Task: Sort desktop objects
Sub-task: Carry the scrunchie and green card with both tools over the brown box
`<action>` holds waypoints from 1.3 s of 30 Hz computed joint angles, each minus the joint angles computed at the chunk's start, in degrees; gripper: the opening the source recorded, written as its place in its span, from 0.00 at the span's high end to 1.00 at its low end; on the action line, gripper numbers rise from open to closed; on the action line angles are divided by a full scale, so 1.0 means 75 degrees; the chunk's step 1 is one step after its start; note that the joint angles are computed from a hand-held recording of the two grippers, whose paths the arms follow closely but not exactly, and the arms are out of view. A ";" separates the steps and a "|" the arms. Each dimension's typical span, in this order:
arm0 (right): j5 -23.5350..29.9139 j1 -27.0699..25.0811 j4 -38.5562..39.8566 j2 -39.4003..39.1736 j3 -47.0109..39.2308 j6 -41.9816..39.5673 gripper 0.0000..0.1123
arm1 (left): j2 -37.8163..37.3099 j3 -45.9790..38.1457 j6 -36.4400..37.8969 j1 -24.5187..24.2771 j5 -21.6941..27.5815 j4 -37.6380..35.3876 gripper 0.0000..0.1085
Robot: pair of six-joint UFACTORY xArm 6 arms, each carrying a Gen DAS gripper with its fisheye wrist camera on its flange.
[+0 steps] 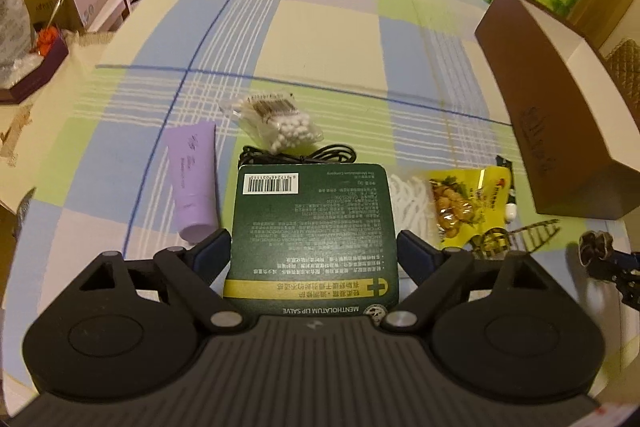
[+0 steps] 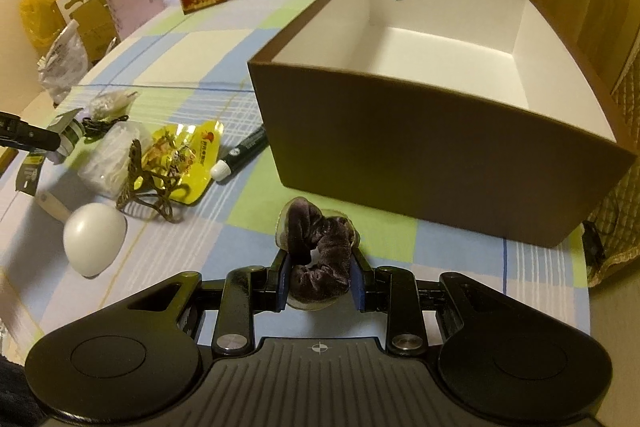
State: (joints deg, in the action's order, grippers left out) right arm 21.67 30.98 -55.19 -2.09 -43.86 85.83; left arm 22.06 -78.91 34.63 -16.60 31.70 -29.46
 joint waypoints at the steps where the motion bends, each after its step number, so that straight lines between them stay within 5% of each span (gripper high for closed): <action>1: 0.0008 0.0000 0.0047 -0.0030 -0.0004 -0.0040 0.76 | -0.0111 0.0078 0.0045 -0.0012 -0.0012 -0.0048 0.20; 19: 0.0100 -0.0189 0.0628 -0.1555 0.0383 -0.0552 0.76 | -0.1410 0.0680 0.2095 -0.1098 0.0188 -0.2056 0.20; 28: 0.0176 -0.0759 0.0260 -0.2196 0.0608 -0.0557 0.76 | -0.1065 0.0045 0.2622 -0.1977 0.0316 -0.2670 0.20; 39: -0.0218 -0.1707 0.0083 -0.2096 0.0370 -0.1354 0.76 | -0.0056 -0.1399 0.2109 -0.2640 0.0197 -0.2432 0.20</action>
